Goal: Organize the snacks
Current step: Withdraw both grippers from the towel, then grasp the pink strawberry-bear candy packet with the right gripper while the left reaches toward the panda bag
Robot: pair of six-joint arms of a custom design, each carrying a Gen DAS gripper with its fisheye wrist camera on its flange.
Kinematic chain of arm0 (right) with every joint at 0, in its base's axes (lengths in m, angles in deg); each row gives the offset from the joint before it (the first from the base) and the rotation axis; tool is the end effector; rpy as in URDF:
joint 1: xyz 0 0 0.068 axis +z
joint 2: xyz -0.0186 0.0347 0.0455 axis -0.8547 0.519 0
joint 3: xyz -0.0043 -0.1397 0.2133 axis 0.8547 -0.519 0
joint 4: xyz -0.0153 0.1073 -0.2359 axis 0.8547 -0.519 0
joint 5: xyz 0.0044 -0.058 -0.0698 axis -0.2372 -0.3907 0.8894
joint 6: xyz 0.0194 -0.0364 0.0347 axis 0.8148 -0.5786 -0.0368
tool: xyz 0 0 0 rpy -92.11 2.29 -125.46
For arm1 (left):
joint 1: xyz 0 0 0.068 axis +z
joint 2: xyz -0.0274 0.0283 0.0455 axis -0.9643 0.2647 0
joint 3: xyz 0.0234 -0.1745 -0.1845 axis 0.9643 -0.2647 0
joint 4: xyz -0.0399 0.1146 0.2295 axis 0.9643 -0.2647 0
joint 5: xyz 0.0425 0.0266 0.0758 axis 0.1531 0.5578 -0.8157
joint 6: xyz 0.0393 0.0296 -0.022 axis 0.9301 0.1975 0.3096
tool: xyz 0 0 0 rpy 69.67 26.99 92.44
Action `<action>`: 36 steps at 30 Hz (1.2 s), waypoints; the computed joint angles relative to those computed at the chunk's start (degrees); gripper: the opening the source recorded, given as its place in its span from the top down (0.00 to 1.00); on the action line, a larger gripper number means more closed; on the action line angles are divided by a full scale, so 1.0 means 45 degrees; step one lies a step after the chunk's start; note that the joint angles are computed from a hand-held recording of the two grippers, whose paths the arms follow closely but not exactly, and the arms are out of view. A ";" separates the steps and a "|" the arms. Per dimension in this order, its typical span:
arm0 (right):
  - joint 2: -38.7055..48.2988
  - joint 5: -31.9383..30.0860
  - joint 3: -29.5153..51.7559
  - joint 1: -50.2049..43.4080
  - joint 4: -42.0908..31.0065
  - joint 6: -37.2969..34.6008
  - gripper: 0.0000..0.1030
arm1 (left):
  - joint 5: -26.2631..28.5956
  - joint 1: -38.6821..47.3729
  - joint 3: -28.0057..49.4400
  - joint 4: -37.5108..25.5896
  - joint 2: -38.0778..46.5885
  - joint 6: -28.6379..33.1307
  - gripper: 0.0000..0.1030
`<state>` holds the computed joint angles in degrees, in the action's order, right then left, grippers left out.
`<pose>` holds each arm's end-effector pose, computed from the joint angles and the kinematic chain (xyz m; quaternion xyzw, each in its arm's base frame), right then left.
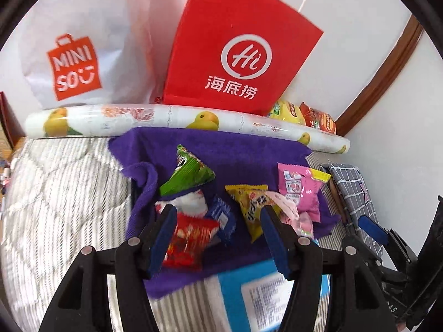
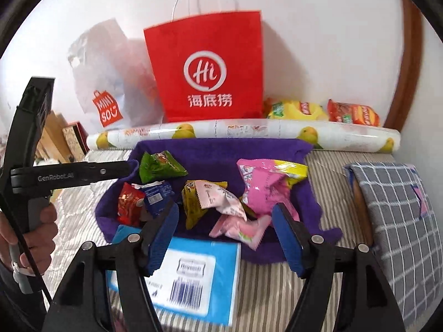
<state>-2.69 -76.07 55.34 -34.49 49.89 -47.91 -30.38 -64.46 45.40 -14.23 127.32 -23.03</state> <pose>0.1941 0.0810 0.1900 -0.0250 0.9206 0.0654 0.3841 0.2631 0.0307 0.1954 0.0376 0.9416 -0.1876 0.2771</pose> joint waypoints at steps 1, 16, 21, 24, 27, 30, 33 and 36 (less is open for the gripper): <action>-0.0374 0.0121 -0.0144 0.0135 -0.0220 0.0173 0.32 | 0.0027 0.0205 -0.0242 -0.0231 -0.0544 0.0132 0.41; -0.5637 0.1861 -0.2264 0.5300 -0.4929 0.2708 0.43 | 0.0775 0.2917 -0.2087 -0.4409 -0.5705 0.2535 0.41; -0.5770 0.1724 -0.3277 0.6856 -0.4449 0.3497 0.57 | 0.1154 0.4041 -0.2495 -0.5510 -0.6589 0.3760 0.41; -0.5364 0.1680 -0.3659 0.7098 -0.3740 0.3440 0.59 | 0.1336 0.4842 -0.2685 -0.6093 -0.6851 0.4631 0.41; -0.4680 0.1192 -0.3837 0.6684 -0.2795 0.3046 0.60 | 0.1578 0.5771 -0.2763 -0.6569 -0.6854 0.5518 0.41; -0.3496 0.0376 -0.4018 0.5851 -0.1628 0.2570 0.64 | 0.1734 0.6406 -0.2833 -0.6881 -0.6771 0.6121 0.41; -0.3053 -0.0795 -0.4413 0.4863 -0.1071 0.2502 0.68 | 0.1645 0.6698 -0.3002 -0.7023 -0.6894 0.6575 0.41; -0.4958 -0.1136 -0.4908 0.4855 -0.2199 0.2781 0.68 | 0.1829 0.7031 -0.3065 -0.7267 -0.6820 0.7000 0.41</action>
